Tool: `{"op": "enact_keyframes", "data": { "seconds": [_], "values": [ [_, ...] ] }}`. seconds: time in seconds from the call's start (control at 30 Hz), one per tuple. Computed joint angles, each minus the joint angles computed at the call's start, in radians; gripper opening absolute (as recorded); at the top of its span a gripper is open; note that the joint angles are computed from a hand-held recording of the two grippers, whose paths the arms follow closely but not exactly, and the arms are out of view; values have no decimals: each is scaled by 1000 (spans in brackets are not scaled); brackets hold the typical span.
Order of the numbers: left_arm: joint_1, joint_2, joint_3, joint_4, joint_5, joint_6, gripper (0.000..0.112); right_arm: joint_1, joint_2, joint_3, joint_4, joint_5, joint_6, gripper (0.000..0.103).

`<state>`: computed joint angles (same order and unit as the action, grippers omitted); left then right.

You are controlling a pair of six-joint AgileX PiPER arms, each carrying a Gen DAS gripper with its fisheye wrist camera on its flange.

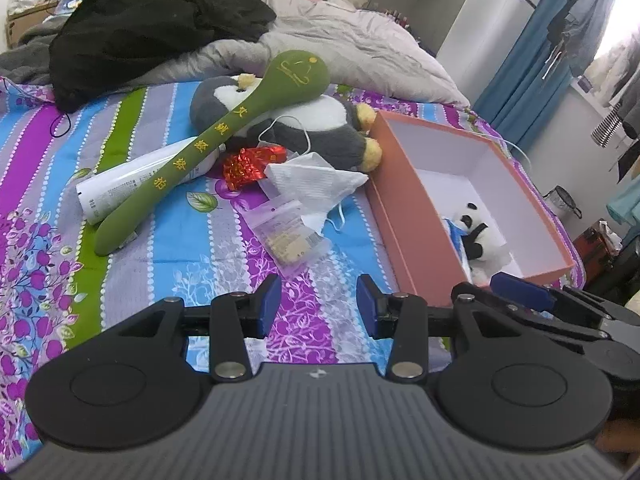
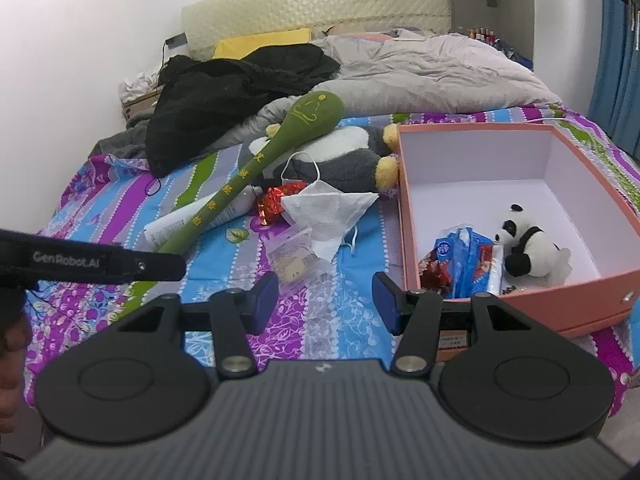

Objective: Organize soft objects
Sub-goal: 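Withdraw both grippers from the box back toward the pile, then grasp the clear food packet with the left gripper while right grasps the white tissue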

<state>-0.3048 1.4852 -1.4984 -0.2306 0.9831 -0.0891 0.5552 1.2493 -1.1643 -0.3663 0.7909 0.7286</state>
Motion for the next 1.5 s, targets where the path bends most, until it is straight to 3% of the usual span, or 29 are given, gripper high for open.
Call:
{"op": "enact_keyframes", "data": {
  "seconds": [0.53, 0.73, 0.83, 0.97, 1.27, 1.43, 1.5],
  "values": [
    [83, 392, -226, -107, -67, 63, 47, -153, 363, -202, 163, -95, -276, 53],
    [116, 537, -307, -170, -40, 94, 47, -206, 506, -331, 220, -111, -325, 53],
    [126, 587, -334, -192, -30, 98, 55, -231, 577, -408, 270, -115, -389, 51],
    [129, 640, -365, -217, -20, 91, 61, -280, 689, -555, 399, -62, -537, 52],
    [104, 715, -444, -226, -21, 43, 82, -320, 924, -870, 416, 88, -614, 53],
    [87, 737, -467, -197, -41, -19, 82, -391, 1028, -995, 644, 181, -684, 51],
    [76, 745, -475, -175, -49, -54, 82, -395, 1037, -993, 638, 182, -650, 37]
  ]
}}
